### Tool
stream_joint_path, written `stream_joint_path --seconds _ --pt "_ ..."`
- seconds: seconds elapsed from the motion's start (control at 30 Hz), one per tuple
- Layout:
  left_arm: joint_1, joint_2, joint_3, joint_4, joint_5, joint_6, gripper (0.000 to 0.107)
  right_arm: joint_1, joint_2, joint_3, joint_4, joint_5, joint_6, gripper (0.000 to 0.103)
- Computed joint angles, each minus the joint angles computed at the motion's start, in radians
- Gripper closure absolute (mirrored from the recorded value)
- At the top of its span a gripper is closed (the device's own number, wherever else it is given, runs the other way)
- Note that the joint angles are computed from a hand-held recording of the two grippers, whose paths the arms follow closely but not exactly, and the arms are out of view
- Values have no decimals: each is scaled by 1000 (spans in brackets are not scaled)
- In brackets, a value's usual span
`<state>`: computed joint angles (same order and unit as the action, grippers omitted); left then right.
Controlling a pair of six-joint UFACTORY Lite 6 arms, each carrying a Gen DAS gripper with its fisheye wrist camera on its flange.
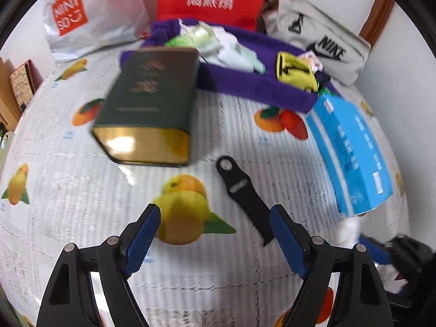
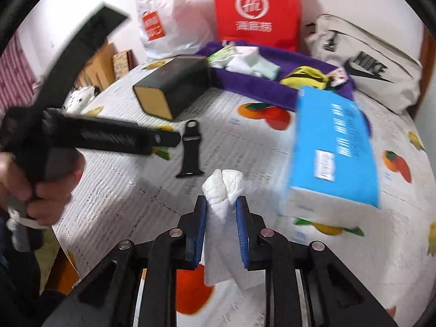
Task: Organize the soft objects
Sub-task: 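Grasp the black strap with the left tool while the right grasps the white tissue, then carry the black strap to the towel with the left tool while the right carries the tissue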
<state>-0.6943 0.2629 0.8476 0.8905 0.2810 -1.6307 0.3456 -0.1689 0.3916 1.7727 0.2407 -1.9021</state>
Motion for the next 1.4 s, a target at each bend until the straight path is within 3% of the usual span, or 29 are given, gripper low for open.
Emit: stream_joint_path --seconds 0.13,0.23,0.33,0.47,0.7,0.87,0.97,1.07,1.1,1.4 --pt "-14 107 90 -87 5 72 26 -115 -91 -53 -135 55 103 81" --pt "-58 180 176 -66 80 59 25 -195 -100 -64 -179 108 116 81" --pt "-96 243 239 -45 140 52 12 -241 -86 -62 -193 137 109 81" --pt "-116 232 200 100 127 -96 9 -275 -74 -64 -181 172 77 81" --pt "-83 100 31 119 103 -111 11 -292 -49 -72 -148 187 39 81" --pt "-58 68 1 107 94 -81 20 -286 -23 -64 -127 192 13 81" --pt "-67 96 34 166 85 -96 32 -273 -9 -58 -112 190 -1 81" --pt "-78 114 67 206 85 -98 65 -264 -12 -61 -112 184 3 81" --pt "-81 114 72 216 81 -95 86 -264 -13 -62 -113 184 3 81" --pt "-76 115 75 234 58 -95 83 -243 -4 -58 -99 170 -1 81"
